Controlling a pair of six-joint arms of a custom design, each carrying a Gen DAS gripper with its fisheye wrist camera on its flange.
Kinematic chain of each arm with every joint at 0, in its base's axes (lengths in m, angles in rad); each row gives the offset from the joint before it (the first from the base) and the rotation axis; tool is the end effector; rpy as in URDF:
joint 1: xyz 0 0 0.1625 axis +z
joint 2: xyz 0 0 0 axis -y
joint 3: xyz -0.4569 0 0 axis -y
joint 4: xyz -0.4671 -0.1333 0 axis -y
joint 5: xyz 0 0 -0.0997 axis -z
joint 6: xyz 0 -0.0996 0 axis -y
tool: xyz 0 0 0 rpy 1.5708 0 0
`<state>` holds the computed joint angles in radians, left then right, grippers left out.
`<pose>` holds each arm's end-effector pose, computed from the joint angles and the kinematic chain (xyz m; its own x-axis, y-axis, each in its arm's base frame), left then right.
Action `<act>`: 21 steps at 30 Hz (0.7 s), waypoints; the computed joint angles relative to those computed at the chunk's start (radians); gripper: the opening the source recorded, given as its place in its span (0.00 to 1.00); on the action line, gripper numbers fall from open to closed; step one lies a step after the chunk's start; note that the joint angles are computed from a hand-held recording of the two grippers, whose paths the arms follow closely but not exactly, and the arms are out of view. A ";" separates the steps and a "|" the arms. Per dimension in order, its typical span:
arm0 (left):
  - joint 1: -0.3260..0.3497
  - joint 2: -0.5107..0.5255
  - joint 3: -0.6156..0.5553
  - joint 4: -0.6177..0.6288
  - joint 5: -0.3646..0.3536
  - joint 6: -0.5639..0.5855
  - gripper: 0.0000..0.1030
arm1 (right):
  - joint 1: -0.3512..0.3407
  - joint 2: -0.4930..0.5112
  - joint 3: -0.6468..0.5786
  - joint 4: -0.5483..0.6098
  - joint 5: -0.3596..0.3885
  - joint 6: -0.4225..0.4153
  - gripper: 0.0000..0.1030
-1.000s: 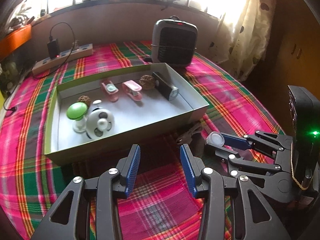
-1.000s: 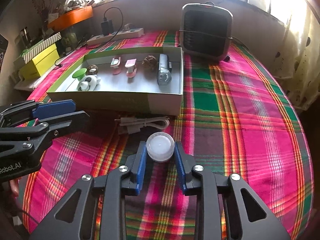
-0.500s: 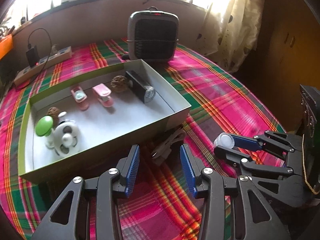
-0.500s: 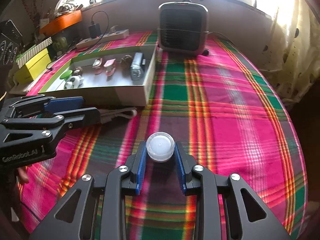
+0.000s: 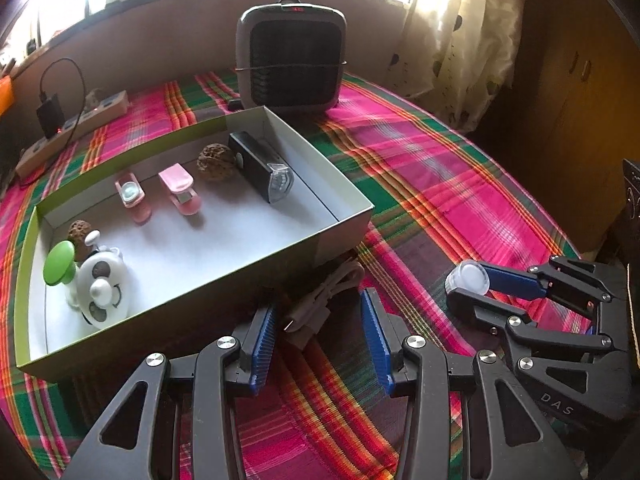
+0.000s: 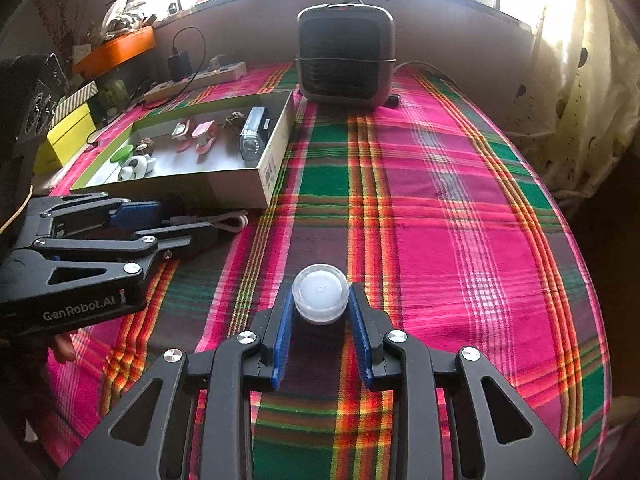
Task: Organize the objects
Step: 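Close the left tool on the white USB cable while the right tool lifts the white container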
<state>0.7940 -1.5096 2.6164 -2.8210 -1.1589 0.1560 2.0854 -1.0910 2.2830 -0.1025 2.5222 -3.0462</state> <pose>-0.1209 -0.3701 0.1247 -0.5774 0.7039 -0.4136 0.7931 0.6038 -0.0796 0.2039 -0.2546 0.0364 -0.7293 0.1157 0.6744 -0.3685 0.7640 -0.5296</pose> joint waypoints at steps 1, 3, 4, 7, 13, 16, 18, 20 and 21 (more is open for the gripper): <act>0.000 -0.002 0.001 0.001 -0.004 0.000 0.39 | 0.001 0.001 0.000 0.000 0.001 0.001 0.28; -0.002 -0.008 0.004 0.008 -0.014 0.000 0.39 | 0.000 -0.001 0.000 0.000 -0.001 0.000 0.28; -0.005 -0.010 0.006 0.010 -0.018 0.001 0.39 | 0.000 -0.002 0.001 0.000 -0.002 -0.001 0.28; -0.015 -0.019 0.014 0.019 -0.028 0.011 0.39 | -0.001 -0.003 0.002 -0.001 -0.004 -0.001 0.28; -0.014 0.006 0.009 0.002 -0.022 0.007 0.39 | -0.003 -0.007 0.004 -0.003 -0.009 -0.004 0.28; -0.020 0.011 0.012 -0.007 -0.011 0.008 0.38 | -0.005 -0.012 0.007 -0.007 -0.015 -0.006 0.28; -0.029 0.016 0.016 -0.015 0.003 0.006 0.37 | -0.006 -0.012 0.008 -0.008 -0.016 -0.007 0.28; -0.033 0.018 0.019 -0.023 0.017 0.001 0.32 | -0.007 -0.013 0.009 -0.009 -0.016 -0.008 0.28; -0.032 0.019 0.019 -0.026 0.019 0.000 0.30 | -0.007 -0.013 0.009 -0.009 -0.017 -0.008 0.28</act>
